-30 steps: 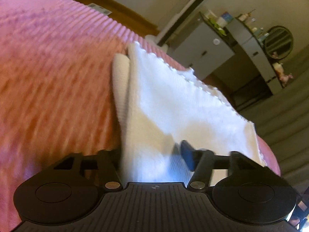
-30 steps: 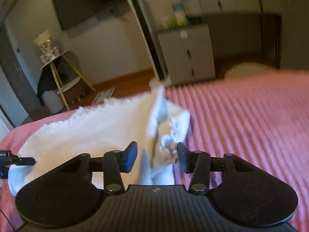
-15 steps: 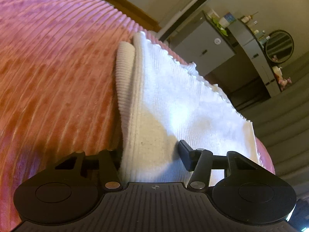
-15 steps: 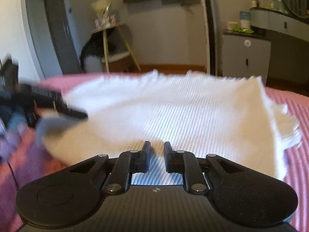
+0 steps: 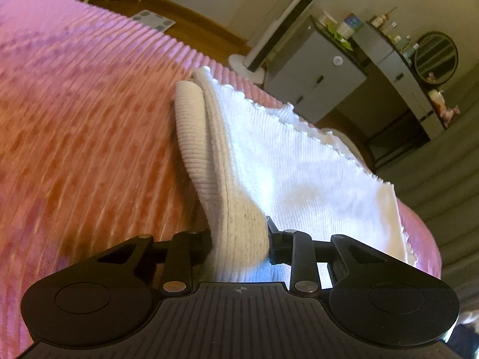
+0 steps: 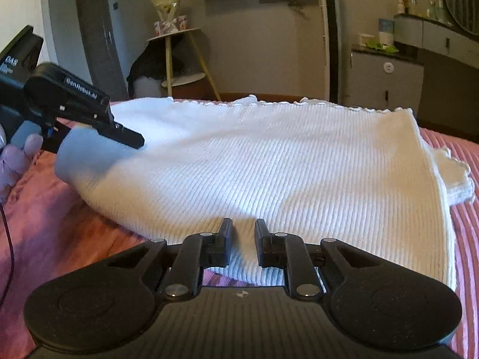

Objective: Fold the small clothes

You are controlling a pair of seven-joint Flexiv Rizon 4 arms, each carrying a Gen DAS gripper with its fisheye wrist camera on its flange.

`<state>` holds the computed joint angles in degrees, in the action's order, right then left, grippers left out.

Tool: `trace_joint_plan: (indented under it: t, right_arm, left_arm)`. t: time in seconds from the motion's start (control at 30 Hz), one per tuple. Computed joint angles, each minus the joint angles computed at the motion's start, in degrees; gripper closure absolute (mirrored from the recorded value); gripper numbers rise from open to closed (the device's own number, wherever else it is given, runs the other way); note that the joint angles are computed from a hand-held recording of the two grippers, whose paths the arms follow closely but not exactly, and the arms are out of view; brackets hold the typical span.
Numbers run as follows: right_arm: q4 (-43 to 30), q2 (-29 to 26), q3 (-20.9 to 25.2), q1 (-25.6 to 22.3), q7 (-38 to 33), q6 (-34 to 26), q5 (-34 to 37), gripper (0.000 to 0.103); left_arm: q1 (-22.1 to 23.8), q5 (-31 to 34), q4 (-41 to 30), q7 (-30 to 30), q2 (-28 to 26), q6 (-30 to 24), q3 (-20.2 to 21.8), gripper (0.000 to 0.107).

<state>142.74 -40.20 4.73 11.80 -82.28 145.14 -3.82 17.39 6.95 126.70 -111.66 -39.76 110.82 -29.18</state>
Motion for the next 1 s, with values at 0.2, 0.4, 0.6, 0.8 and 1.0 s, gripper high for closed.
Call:
trace_joint_plan:
  t: [0.2, 0.4, 0.6, 0.8, 1.0]
  right_arm:
    - [1.68, 0.74, 0.52, -1.08, 1.24, 1.90, 0.46, 0.087]
    - [3.88, 0.30, 1.37, -3.58, 4.25, 6.52, 0.34, 0.085]
    - [6.30, 0.58, 0.83, -7.53, 8.42, 11.01, -0.46, 0.083]
    - [7.86, 1.79, -0.73, -12.62, 12.51, 11.69, -2.84, 0.083]
    - [9.10, 2.94, -1.86, -16.51, 13.60, 10.90, -5.94, 0.075]
  left_arm:
    - [-2.77, -1.28, -0.08, 0.10, 1.92, -0.63, 1.97, 0.078]
    - [-9.39, -3.47, -2.08, 2.23, 5.86, -2.85, 5.09, 0.081]
    - [-26.02, -7.87, -10.67, 8.50, 5.13, -5.54, 13.96, 0.081]
    - [-39.63, -12.34, -20.65, 14.81, -2.67, -8.32, 19.65, 0.069]
    - [-41.01, -10.61, -16.69, 20.07, -1.71, -5.14, 19.14, 0.044]
